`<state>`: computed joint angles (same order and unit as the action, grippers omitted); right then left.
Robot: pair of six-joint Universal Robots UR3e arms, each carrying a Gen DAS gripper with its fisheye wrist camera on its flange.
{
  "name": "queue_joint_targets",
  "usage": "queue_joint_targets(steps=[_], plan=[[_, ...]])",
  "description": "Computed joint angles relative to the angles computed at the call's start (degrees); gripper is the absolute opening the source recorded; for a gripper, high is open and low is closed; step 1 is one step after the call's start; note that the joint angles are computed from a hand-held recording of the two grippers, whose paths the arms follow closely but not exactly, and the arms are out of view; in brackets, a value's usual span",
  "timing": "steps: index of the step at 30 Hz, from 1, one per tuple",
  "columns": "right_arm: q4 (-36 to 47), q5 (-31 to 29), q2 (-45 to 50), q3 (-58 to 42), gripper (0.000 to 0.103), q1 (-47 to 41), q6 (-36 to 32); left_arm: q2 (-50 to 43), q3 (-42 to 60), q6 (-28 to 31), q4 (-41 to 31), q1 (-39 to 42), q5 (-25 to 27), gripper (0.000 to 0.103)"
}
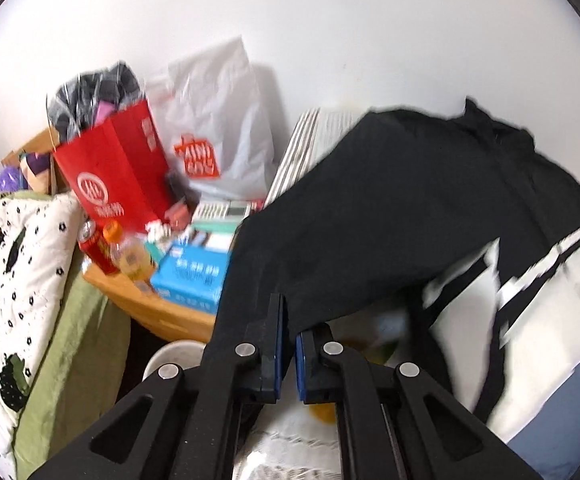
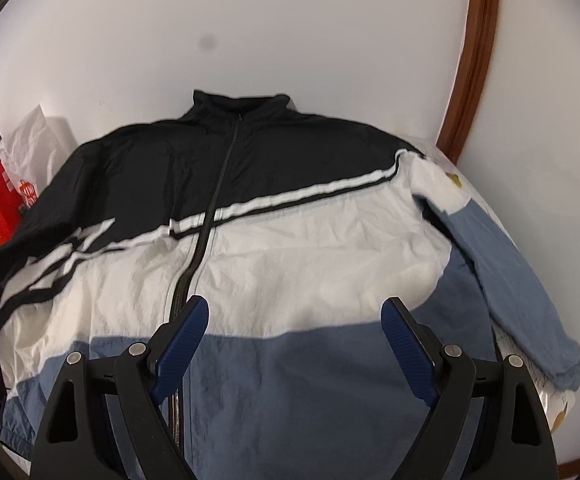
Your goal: Fold large clothes
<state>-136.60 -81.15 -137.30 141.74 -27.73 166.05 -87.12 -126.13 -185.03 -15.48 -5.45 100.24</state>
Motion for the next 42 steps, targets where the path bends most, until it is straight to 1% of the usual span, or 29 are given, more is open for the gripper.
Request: queue_joint_targets(steps=[2, 5, 8, 11, 14, 16, 19, 21, 24, 27, 30, 32, 34, 37, 38, 39, 40, 41, 42], plan=[[2.3, 3.5, -0.6, -1.1, 0.087, -3.2, -2.3, -0.1, 3.6, -1.1, -2.0, -2.3, 1.4, 0.005], [2.2, 5.3, 0.7, -2.5, 0.087, -4.9, -5.1, -2.1, 10.5, -2.5, -4.6, -6.2, 3.5, 0.005], [3.5, 8.1, 0.0, -3.2, 0.087, -8.0, -8.5, -6.0, 18.6, -3.5, -6.6, -10.3, 4.9, 0.005], [7.1, 12.8, -1.0, -4.3, 0.087, -13.7, -13.0, -11.4, 27.5, -4.6, -8.7, -14.8, 6.2, 0.005], [9.9, 16.1, -2.2, -4.8, 0.087, -18.9, -17.1, -18.6, 38.3, -5.4, -11.6, -19.2, 7.3, 0.005], [12.7, 18.7, -2.8, -5.5, 0.087, -23.0, -20.2, -22.4, 44.2, -5.9, -13.8, -20.9, 7.1, 0.005], [17.1, 22.9, -3.5, -6.3, 0.087, -29.5, -25.2, -29.8, 55.5, -7.4, -19.5, -23.4, 6.1, 0.005], [17.7, 24.6, -2.9, -6.0, 0.087, -32.6, -27.8, -34.1, 61.5, -8.0, -22.3, -25.0, 5.9, 0.005], [15.8, 25.7, -0.4, -4.9, 0.087, -35.2, -30.8, -40.4, 71.1, -8.8, -27.9, -27.1, 5.8, 0.005], [13.3, 26.2, 0.4, -3.2, 0.087, -37.5, -32.2, -45.8, 79.3, -9.6, -33.0, -28.7, 5.8, 0.005], [14.0, 27.8, 1.5, -2.7, 0.087, -40.3, -35.2, -50.7, 87.3, -10.6, -38.6, -29.5, 5.3, 0.005], [13.6, 28.1, 2.3, -2.5, 0.087, -41.1, -36.0, -53.7, 92.3, -11.0, -42.2, -29.6, 4.7, 0.005], [12.5, 28.4, 3.3, -2.1, 0.087, -41.5, -36.4, -55.1, 94.3, -11.3, -43.7, -29.9, 4.3, 0.005], [13.3, 29.0, 3.5, -2.4, 0.087, -42.2, -37.2, -54.5, 93.2, -11.7, -44.0, -29.8, 3.6, 0.006], [14.2, 29.4, 3.2, -2.6, 0.087, -42.5, -37.5, -53.7, 91.8, -11.7, -43.6, -29.7, 3.2, 0.009], [15.2, 29.8, 2.7, -2.9, 0.082, -42.7, -37.9, -52.8, 90.5, -11.8, -43.3, -29.6, 2.8, 0.017], [15.8, 30.0, 2.5, -3.2, 0.07, -42.6, -38.2, -52.0, 89.1, -12.0, -42.9, -29.5, 2.3, 0.021], [15.8, 29.7, 2.5, -3.5, 0.066, -41.9, -38.0, -49.7, 85.5, -12.3, -41.2, -29.3, 1.7, 0.032], [15.6, 29.1, 2.5, -3.9, 0.059, -41.0, -37.2, -48.6, 83.9, -12.5, -40.6, -29.2, 1.7, 0.043]])
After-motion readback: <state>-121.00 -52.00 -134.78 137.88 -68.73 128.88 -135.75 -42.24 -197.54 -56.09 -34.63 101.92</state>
